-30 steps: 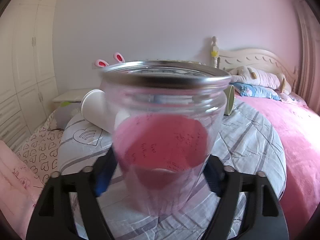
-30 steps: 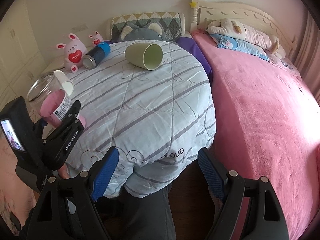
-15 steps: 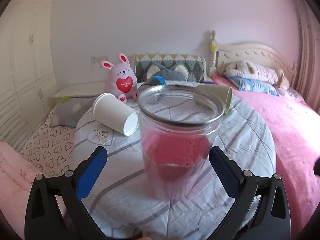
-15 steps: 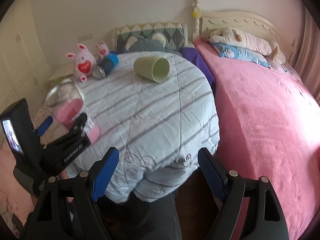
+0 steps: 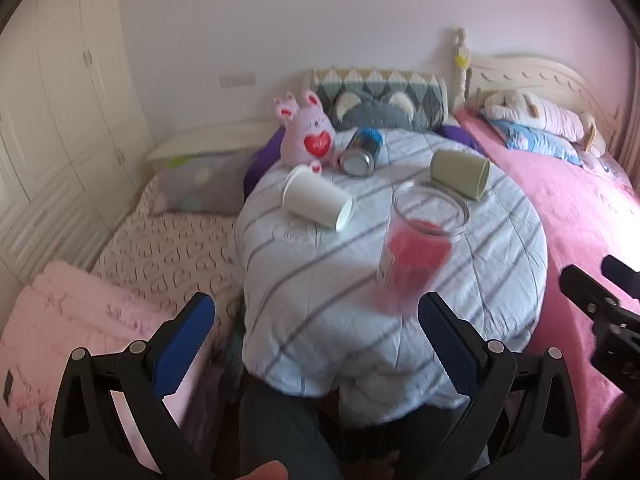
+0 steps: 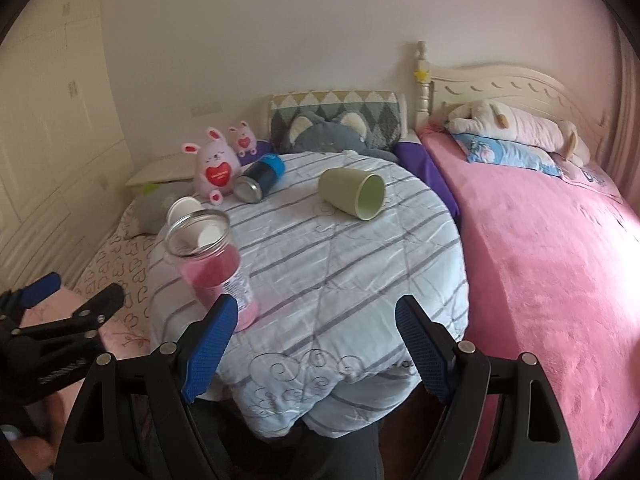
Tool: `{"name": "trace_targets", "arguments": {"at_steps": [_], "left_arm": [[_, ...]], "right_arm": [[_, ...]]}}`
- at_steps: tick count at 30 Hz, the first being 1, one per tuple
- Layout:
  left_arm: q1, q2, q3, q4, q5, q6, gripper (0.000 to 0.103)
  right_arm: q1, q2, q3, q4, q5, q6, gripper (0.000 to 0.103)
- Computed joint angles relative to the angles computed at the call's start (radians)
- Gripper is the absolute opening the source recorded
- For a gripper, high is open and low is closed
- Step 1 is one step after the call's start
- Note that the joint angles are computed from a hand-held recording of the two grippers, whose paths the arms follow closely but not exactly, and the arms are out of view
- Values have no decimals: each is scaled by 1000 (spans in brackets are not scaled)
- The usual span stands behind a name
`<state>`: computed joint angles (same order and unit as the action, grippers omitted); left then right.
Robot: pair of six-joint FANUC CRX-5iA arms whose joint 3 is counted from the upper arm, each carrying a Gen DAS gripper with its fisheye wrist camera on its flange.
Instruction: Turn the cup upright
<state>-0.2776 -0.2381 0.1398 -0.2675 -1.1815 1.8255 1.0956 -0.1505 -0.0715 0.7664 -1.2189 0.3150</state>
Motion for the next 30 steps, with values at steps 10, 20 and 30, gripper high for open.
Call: {"name": "trace_targets", "arguments": {"at_steps": [10,20,30], "left_arm": [[-4,-25,7,-14,-93,19,103],[1,-30,4,-8,-109,28,103],[8,-29,3,-1,-114,36,103]], "right_arm": [[29,-19,-31,4,3,-16,82],[42,-19,-25,3,-4,-9,82],[43,-11,-12,-12,-4,5,82]]}}
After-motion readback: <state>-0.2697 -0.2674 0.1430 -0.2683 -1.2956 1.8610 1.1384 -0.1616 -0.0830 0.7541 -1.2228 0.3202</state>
